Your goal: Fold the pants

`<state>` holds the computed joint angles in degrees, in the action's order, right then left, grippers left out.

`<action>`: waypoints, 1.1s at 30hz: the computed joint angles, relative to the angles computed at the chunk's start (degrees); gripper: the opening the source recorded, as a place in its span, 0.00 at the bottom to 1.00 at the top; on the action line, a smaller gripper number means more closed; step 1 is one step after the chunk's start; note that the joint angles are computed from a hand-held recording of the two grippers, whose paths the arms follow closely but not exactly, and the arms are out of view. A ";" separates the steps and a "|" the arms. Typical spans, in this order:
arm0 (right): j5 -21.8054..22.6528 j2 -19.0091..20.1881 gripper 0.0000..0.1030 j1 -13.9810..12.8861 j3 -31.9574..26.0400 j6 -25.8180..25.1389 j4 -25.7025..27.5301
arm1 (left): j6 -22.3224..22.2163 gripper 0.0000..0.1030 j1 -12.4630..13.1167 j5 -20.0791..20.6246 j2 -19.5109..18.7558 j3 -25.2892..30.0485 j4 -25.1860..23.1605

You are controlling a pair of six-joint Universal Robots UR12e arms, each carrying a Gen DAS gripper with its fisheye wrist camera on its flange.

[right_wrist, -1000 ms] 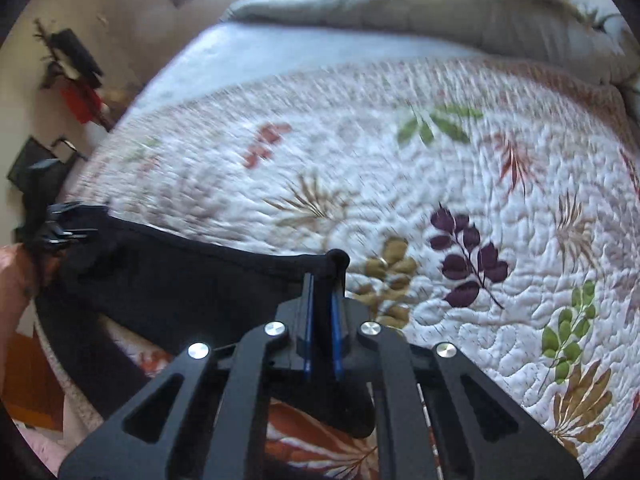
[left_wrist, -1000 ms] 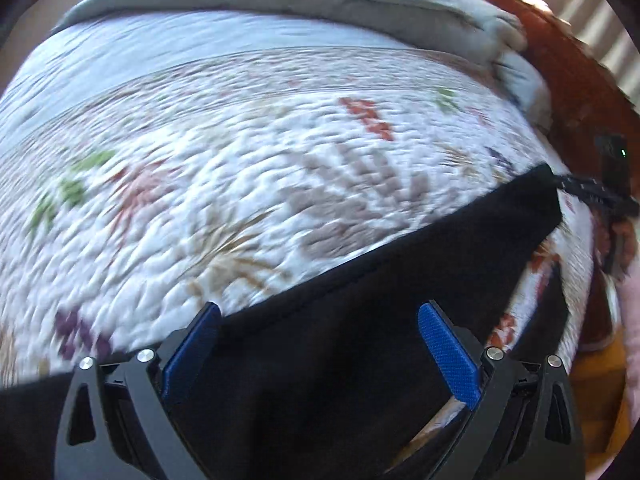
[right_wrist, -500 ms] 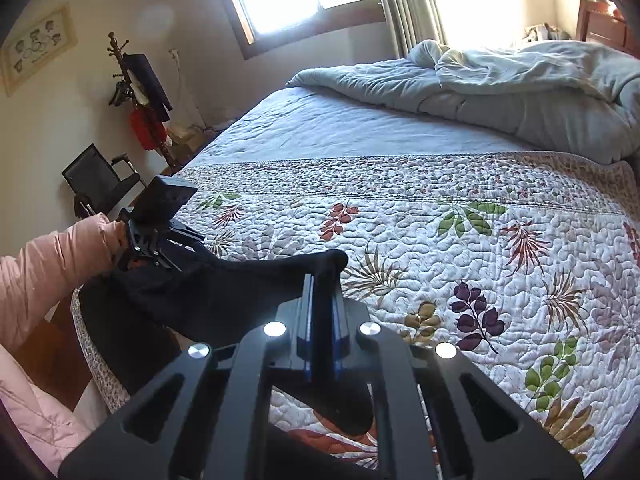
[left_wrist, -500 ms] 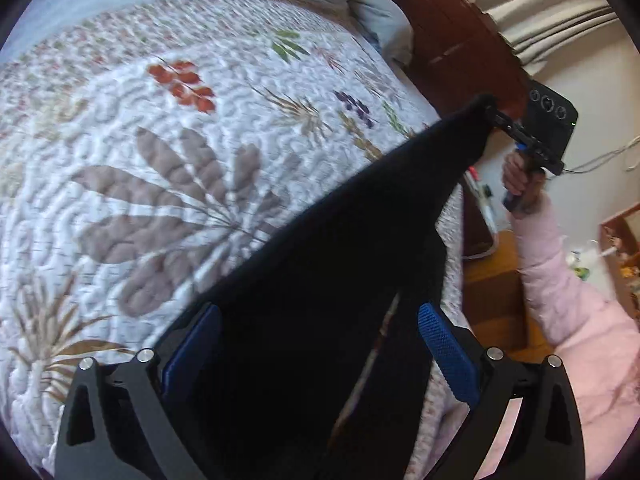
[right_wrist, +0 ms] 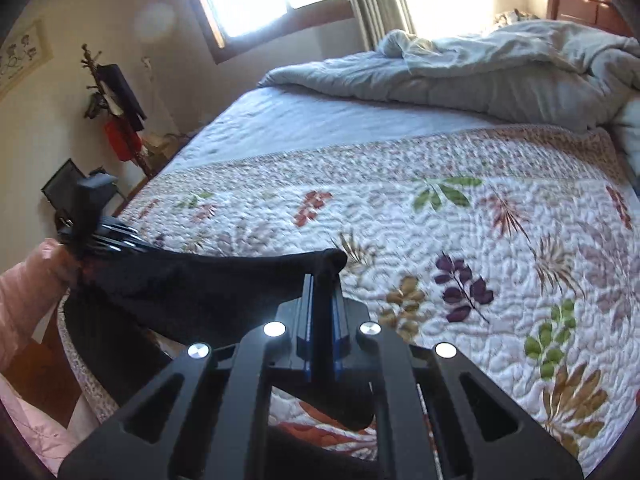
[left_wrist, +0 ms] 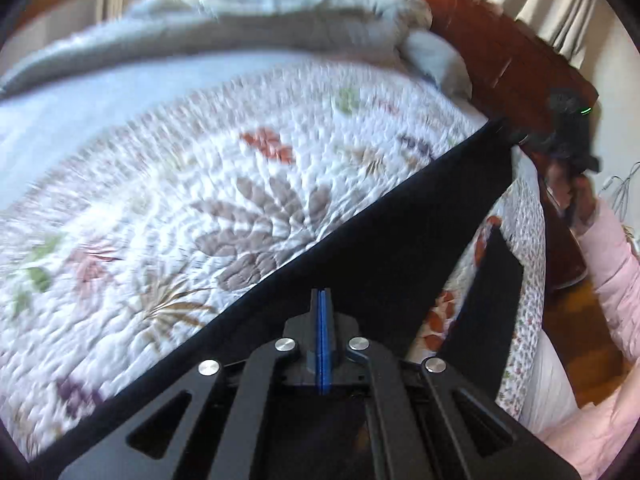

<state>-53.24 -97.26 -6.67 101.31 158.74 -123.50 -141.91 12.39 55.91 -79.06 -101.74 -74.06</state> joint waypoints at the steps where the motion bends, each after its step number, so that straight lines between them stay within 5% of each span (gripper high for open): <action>1: 0.28 -0.31 0.06 -0.18 0.78 -0.01 0.00 | 0.01 0.00 0.20 0.55 1.69 -1.05 1.59; 5: 4.02 -1.81 0.06 -1.21 2.88 1.28 -1.19 | 3.52 0.06 -0.47 1.73 1.93 -0.28 0.66; 7: 6.20 -2.51 0.06 -1.69 2.75 1.30 -1.73 | 7.18 0.49 -2.42 4.46 0.47 0.89 1.54; 8: 7.01 -2.83 0.06 -1.87 2.61 1.07 -2.07 | 6.99 0.91 -3.80 6.31 -0.26 1.14 3.64; 9: 7.94 -3.13 0.06 -2.04 2.37 0.55 -2.12 | 7.33 0.91 -4.17 6.06 -0.84 1.41 3.92; 11: 8.54 -3.56 0.06 -2.10 1.60 -1.22 -1.56 | 8.83 0.90 -5.39 5.51 -3.27 3.34 2.34; 14: 8.63 -3.83 0.06 -2.04 0.85 -3.84 0.05 | 14.64 0.89 -5.97 2.58 -6.87 7.42 -7.82; 18: 9.75 -4.02 0.06 -2.37 0.71 -6.36 1.63 | 20.91 0.88 -7.75 5.20 -10.32 10.64 -17.66; 19: 9.51 -4.03 0.06 -2.33 0.77 -6.51 1.73 | 21.18 0.81 -7.94 5.66 -10.95 10.95 -18.54; 20: 8.86 -4.00 0.06 -2.24 0.91 -6.39 1.60 | 20.65 0.63 -7.83 5.92 -11.16 10.99 -18.79; 21: 8.26 -4.02 0.06 -2.20 1.10 -6.16 1.52 | 19.59 0.20 -7.63 6.29 -11.52 11.16 -18.97; 22: 7.78 -4.04 0.06 -2.21 1.40 -5.74 1.34 | 18.30 0.04 -7.32 7.39 -11.83 11.38 -19.42; 23: 8.04 -3.97 0.06 -2.38 1.68 -5.18 1.48 | 17.97 0.05 -6.90 7.37 -11.68 11.14 -19.54; 28: 8.05 -4.24 0.06 -2.87 3.64 0.17 -3.22 | 11.75 0.05 -5.55 6.45 -5.40 4.95 -5.40; 33: 4.53 -5.82 0.06 -2.64 6.08 3.21 -6.77 | 0.51 0.05 -9.19 16.80 4.54 -3.93 15.15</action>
<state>-48.71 -103.08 -9.31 107.39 161.96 -130.26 -141.40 3.20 72.71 -74.52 -105.67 -58.91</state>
